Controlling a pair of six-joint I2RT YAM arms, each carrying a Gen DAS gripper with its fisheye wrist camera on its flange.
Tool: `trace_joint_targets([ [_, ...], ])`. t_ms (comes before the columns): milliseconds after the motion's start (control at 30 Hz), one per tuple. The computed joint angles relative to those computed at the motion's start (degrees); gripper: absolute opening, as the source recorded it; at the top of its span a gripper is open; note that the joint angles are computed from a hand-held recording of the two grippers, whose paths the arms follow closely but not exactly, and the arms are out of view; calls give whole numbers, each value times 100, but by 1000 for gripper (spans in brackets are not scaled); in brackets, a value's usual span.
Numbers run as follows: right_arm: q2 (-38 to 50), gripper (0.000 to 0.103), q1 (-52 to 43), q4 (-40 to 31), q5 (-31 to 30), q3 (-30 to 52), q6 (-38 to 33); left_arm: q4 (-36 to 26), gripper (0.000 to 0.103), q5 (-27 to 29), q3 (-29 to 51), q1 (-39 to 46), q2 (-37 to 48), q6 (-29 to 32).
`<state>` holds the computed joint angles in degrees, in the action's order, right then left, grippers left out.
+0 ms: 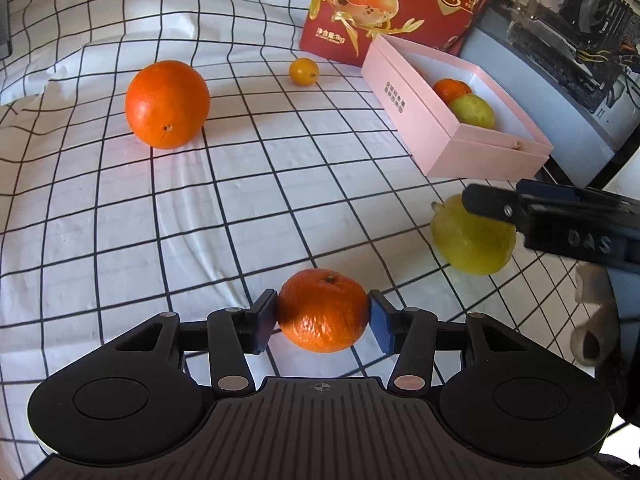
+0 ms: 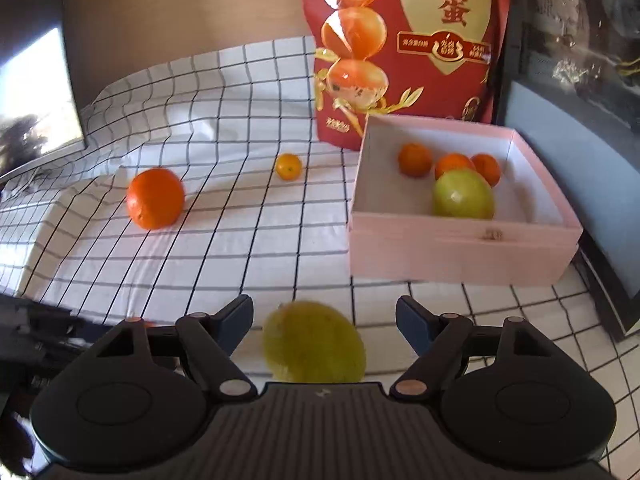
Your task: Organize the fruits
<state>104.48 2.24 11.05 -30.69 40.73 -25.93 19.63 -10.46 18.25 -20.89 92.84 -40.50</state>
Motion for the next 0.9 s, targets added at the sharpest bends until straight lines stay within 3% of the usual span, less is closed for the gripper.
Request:
trace_joint_targets([
  [200,150,79,50,43,310,53,-83,34,54,-7,-163,21,-194,-54],
  [533,74,82,-481,-326,-142,-1,-750,-12,54,23,-17,-27,-1,66],
  [733,309,82,-182,-564,-150,130,-1010,114,54,28,-131,-95,6,27],
  [900,623,82,293,-293,116,167,-854,124,54,64,-123,-56,13,76],
])
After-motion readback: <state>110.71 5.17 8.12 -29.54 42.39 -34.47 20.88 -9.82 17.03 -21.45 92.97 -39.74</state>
